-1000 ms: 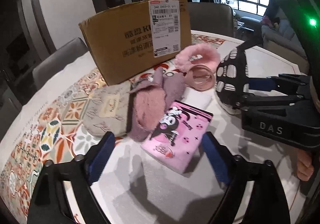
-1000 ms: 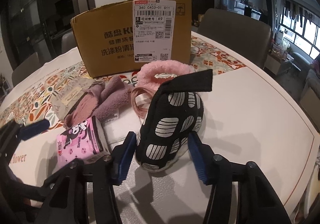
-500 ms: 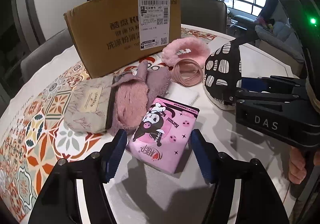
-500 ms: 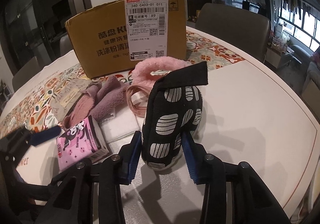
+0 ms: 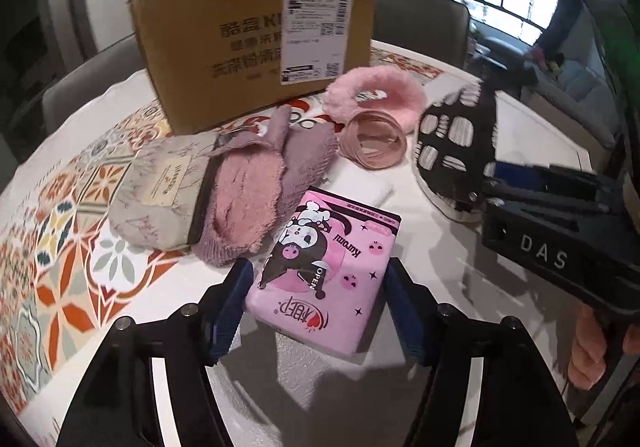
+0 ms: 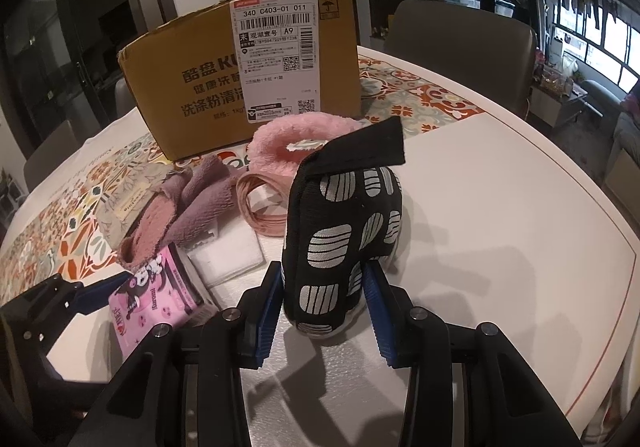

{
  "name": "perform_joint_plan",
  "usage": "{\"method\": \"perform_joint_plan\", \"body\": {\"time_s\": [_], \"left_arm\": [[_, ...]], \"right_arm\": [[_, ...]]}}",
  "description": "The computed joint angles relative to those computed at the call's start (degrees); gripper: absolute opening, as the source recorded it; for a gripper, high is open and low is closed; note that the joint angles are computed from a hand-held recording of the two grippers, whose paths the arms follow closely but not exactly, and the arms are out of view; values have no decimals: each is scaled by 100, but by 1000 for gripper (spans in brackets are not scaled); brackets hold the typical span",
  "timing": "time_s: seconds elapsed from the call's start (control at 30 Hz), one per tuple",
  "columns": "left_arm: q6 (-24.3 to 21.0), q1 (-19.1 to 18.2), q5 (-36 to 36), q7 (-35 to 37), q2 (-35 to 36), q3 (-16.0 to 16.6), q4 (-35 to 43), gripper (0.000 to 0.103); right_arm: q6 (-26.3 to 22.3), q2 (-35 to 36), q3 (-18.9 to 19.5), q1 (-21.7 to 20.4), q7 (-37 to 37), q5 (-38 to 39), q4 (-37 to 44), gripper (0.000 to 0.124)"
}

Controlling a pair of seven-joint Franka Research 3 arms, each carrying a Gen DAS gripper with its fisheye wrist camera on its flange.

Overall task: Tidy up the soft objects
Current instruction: 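Grasp the pink Kuromi tissue pack with the left tool while the right tool grasps the black slipper, then lift the tissue pack with the left tool while the right tool carries the slipper over the box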

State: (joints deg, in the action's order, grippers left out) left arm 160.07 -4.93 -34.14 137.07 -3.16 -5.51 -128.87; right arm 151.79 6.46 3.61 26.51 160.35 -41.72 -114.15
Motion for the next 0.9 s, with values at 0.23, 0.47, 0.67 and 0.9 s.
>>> {"method": "perform_joint_plan", "body": {"time_s": [0.23, 0.47, 0.67, 0.9], "left_arm": [[618, -47, 808, -1512, -351, -48, -364, 65], [1018, 24, 2180, -3319, -660, -127, -626, 65], [1013, -217, 2533, -3872, -802, 139, -642, 65], [1192, -237, 3045, -4389, -947, 224, -550, 65]], "right_arm": [[236, -120, 11, -88, -198, 105, -193, 29], [739, -370, 26, -260, -322, 285, -535, 26], [772, -646, 171, -411, -100, -94, -674, 26], [638, -814, 352, -566, -56, -415, -531, 26]]}}
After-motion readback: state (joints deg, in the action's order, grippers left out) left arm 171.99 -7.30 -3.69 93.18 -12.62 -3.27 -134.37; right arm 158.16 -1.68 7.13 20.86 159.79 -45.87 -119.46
